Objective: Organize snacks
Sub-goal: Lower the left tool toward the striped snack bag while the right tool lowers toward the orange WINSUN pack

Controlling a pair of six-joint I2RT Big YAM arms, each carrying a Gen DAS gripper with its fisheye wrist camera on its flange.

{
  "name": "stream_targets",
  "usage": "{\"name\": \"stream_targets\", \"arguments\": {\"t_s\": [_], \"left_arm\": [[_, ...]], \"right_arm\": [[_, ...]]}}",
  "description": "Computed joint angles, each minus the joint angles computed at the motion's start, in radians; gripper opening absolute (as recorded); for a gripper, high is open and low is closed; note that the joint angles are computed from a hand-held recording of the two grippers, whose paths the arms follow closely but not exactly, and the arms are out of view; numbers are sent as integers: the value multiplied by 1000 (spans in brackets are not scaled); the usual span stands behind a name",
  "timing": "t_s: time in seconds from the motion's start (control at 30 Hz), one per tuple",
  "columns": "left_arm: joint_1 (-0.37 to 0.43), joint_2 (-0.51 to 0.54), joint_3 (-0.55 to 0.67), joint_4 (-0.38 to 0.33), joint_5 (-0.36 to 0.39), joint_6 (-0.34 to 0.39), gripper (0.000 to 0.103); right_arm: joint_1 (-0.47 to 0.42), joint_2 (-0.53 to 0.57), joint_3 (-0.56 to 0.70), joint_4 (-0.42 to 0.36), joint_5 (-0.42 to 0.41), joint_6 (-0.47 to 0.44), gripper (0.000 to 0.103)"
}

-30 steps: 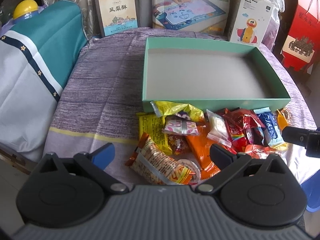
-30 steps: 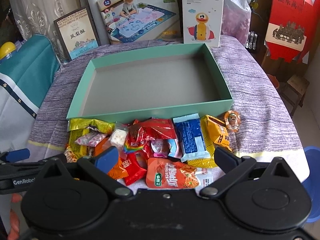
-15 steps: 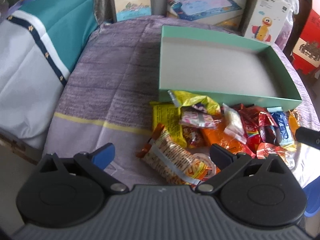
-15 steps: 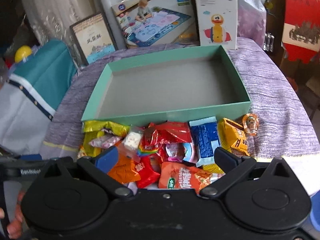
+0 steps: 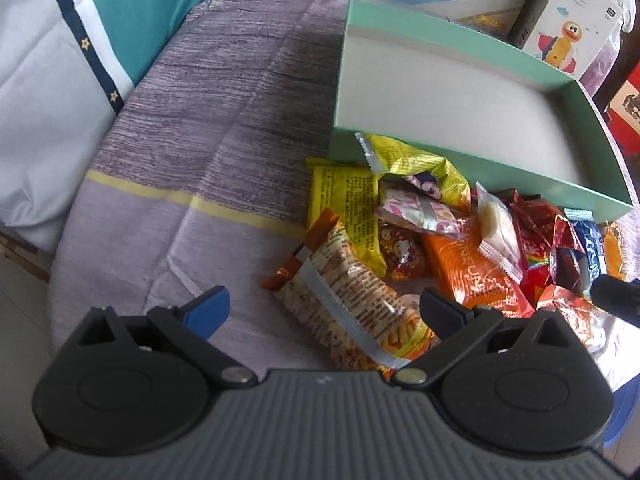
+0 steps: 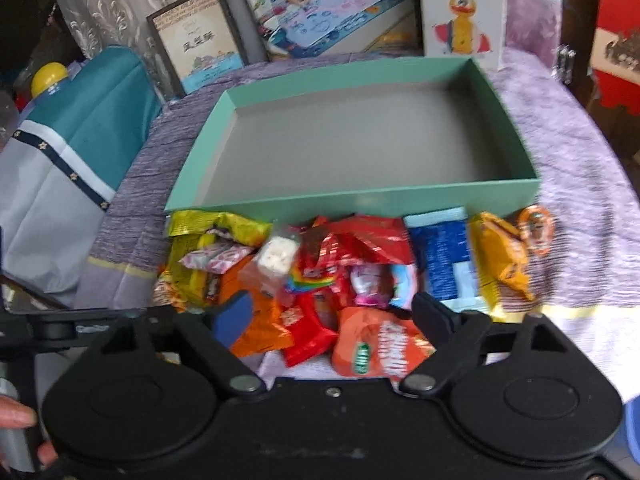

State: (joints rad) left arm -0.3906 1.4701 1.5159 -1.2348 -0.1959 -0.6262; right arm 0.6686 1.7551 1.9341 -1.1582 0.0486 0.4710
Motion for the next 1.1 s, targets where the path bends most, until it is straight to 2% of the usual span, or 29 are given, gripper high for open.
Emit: {"name": "stream_targets", "arguments": {"t_s": [0.03,0.07,0.13,0.23,0.43,0.67,0.8,0.9,1.0,1.1], "left_arm": [[-1,1,-5,7,-1,5,99],[-2,1,-13,15,-4,13,98],[-2,-4,-29,31,-3,28,92],[7,-18,-54,56,4,45,84],[24,-54,-102,79,-17,103,85],[43,-85,-138,104,16,95,93],[56,-91,-155,118,33,90,95],[72,-104,-174,136,34,94,95],[85,-111,-186,139,24,104,96],[101,-121,-199,142,49,104,96]], "right_arm": [[1,11,13,-6,-19,0,69],[1,22,25,-15,-37,-3,65],[5,42,46,-25,-67,-12,46],[15,75,88,-51,-88,-25,39],[31,129,162,-89,-129,-34,39],[48,224,279,-158,-170,-65,41],[56,278,357,-191,-136,-79,57],[58,327,425,-219,-103,-72,59],[63,362,467,-236,-107,-63,61],[72,382,500,-279,-133,-71,61]]}}
